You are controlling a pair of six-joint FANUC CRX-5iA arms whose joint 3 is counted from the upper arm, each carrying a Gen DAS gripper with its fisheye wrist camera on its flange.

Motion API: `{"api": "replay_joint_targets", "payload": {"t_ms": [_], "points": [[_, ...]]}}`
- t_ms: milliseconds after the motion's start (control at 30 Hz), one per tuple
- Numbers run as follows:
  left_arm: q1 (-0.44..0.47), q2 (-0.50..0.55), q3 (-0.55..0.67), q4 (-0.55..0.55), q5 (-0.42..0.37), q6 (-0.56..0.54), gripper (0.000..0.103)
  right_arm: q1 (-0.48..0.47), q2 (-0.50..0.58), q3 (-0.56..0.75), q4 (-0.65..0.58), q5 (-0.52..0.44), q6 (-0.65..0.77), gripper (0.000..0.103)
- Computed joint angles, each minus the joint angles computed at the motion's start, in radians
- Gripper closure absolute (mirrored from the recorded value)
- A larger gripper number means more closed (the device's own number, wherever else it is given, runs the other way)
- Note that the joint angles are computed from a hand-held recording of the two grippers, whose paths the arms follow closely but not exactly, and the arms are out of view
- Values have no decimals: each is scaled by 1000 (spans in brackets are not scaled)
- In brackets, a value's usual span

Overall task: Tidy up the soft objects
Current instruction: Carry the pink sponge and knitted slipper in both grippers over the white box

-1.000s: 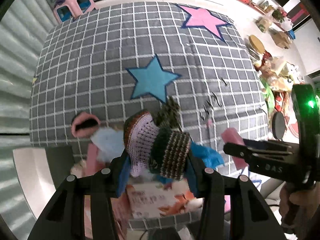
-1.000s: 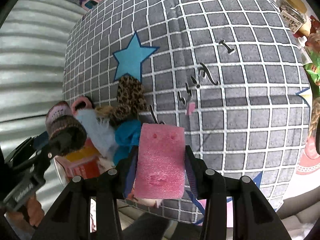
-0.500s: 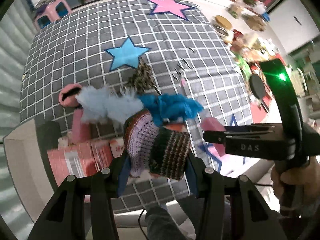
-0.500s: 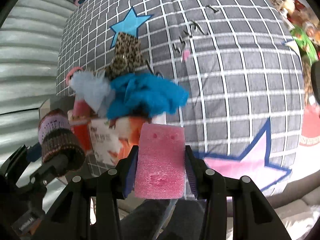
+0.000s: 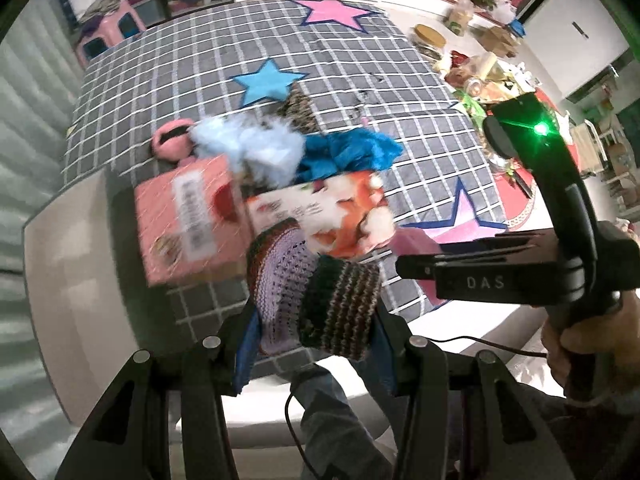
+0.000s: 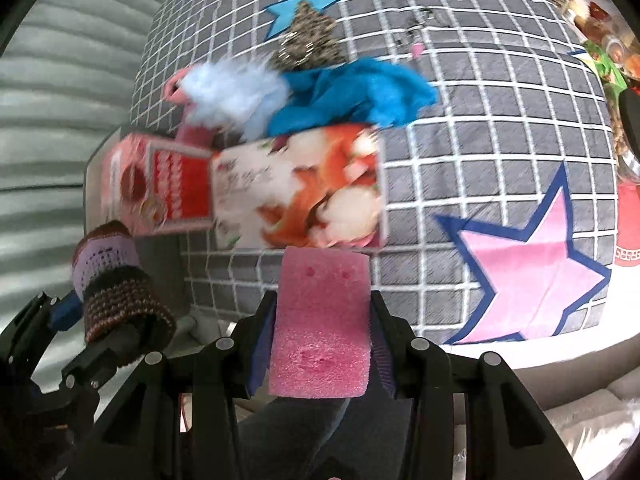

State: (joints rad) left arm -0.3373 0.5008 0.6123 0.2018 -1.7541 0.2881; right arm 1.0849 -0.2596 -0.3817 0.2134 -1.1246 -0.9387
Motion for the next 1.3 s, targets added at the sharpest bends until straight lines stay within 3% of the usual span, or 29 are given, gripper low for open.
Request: {"api": "replay_joint_targets", "payload": {"t_ms": [400, 833, 1300], "points": [[114, 50, 70, 30, 22, 80, 51, -112, 194, 209, -72, 1, 299, 57], [197, 140, 193, 50, 52, 256, 51, -218, 381, 466, -150, -92, 647, 57], [247, 317, 459, 17, 48, 459, 51, -323, 578, 762, -185, -201, 974, 57]]}}
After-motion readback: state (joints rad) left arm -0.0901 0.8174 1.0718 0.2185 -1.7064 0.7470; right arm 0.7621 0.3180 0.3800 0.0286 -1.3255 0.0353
